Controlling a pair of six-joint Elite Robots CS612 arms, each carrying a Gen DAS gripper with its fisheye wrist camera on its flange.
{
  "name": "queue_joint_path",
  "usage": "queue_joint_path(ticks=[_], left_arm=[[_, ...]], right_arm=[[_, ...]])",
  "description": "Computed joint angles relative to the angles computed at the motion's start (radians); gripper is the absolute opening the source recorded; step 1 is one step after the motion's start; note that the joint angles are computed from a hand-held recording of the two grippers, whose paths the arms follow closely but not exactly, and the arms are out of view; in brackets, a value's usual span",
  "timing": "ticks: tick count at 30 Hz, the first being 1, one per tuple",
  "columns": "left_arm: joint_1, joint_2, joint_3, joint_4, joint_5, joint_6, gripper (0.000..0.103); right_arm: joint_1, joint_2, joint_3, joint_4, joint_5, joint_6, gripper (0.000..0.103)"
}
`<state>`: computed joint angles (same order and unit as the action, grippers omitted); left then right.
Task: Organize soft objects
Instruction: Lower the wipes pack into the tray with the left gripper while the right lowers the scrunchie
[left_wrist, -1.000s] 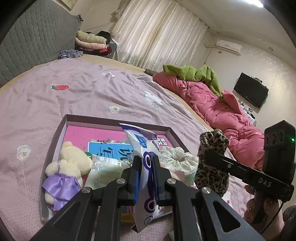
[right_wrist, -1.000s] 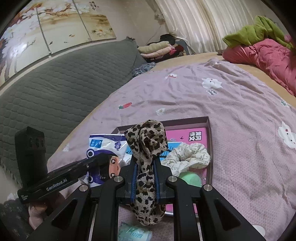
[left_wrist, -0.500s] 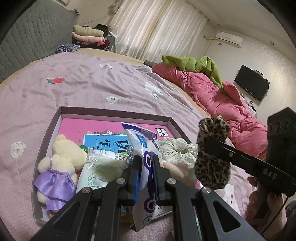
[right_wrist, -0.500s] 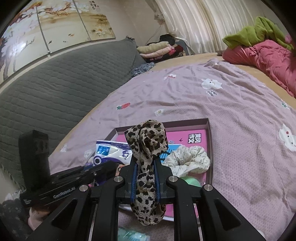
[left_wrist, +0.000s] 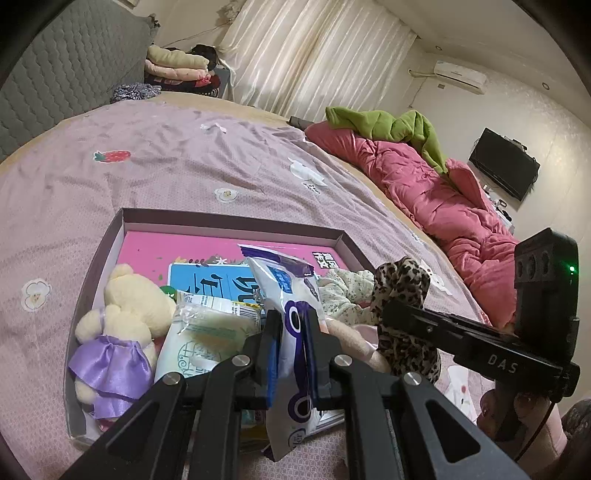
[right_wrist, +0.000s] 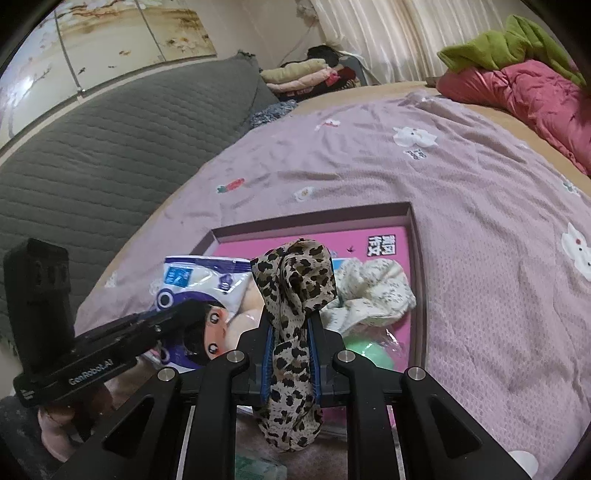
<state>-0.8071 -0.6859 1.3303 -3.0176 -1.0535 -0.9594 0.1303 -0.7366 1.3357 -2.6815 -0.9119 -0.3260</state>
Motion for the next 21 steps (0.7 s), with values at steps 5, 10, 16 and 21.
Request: queue_joint_path(ticks=[5,10,16,21], left_arm=[[0.002,-0.001,0.002,0.0,-0.005,-0.002,0.013],[0.001,0.0,0.001,-0.001,-0.004,-0.002,0.013],[0.001,0.0,0.001,0.0,-0.003,-0.002,0.013],[0.001,-0.001,0.002,-0.001,-0.006,-0.004,0.013]], right_arm=[[0.003,0.004,-0.003,-0.007,-0.048,0.003,0.018],[0.011,-0.001,0.013,-0.071,-0.104,-0.021,0.02],[0.019,-0.005,0.038,-0.188,-0.118,-0.072,0.024],[0.03,-0.001,0.025,-0.118,-0.17,-0.103,0.029]])
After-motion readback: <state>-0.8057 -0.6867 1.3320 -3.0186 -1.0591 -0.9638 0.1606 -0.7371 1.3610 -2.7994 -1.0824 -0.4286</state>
